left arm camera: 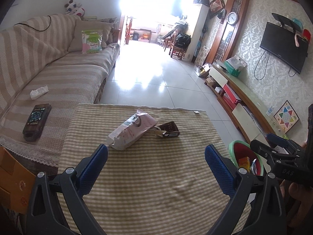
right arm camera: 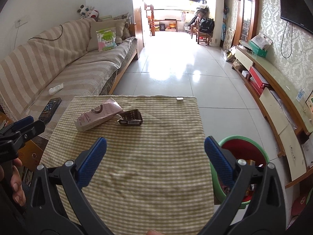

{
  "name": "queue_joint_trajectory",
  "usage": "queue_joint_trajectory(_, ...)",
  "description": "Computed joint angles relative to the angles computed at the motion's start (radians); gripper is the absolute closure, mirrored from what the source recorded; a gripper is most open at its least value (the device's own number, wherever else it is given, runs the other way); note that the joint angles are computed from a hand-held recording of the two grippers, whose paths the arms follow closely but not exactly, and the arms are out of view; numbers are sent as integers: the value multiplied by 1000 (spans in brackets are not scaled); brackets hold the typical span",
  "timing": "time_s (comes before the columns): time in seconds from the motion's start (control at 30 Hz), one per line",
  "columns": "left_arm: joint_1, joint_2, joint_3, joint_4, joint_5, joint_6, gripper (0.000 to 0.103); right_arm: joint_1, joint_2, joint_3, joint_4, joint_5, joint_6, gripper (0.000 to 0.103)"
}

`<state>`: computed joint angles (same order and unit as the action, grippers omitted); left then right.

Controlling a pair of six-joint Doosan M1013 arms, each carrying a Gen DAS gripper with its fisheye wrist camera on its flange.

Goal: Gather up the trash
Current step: 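Move both open tools back over the table toward the carton and chocolate wrapper, then grasp the pink-white milk carton with the left tool while the right tool grasps the brown chocolate wrapper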

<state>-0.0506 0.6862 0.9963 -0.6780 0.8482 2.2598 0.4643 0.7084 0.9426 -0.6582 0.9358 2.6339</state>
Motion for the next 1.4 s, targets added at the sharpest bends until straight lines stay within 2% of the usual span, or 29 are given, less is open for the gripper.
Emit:
queue_joint_trajectory(0.3, 15, 86, -124, 82, 57, -34, 8, -19, 110, -156, 125, 11, -151, 5)
queue_joint_trajectory(0.43, 0, 143, -200, 154, 106, -49, 8, -34, 162, -226, 174, 30, -222, 5)
queue_joint_trajectory(0.53, -15, 189, -262, 217, 136, -61, 8, -51, 189, -256, 240, 15, -301, 5)
queue_joint_trajectory(0.63, -30, 238, -336, 266, 178, -80, 8, -68, 202, -256, 294, -32, -374, 5)
queue_joint_trajectory(0.83, -51, 337, -488, 364, 253, -117, 10, -97, 255, -318, 351, -33, -513, 5)
queue_joint_trajectory(0.9, -55, 363, -528, 385, 275, -115, 15, -105, 276, -348, 378, -23, -583, 5)
queue_joint_trajectory(1.13, -69, 461, -690, 418, 379, -85, 20, -115, 329, -422, 433, -4, -788, 5)
queue_joint_trajectory(1.2, -72, 470, -702, 434, 369, -84, 27, -118, 339, -430, 462, -8, -820, 5)
queue_joint_trajectory(1.27, -70, 482, -723, 422, 374, -87, 30, -120, 356, -457, 475, 3, -851, 5)
queue_joint_trajectory(1.4, -64, 471, -700, 387, 348, -78, 41, -111, 388, -502, 428, 6, -908, 5)
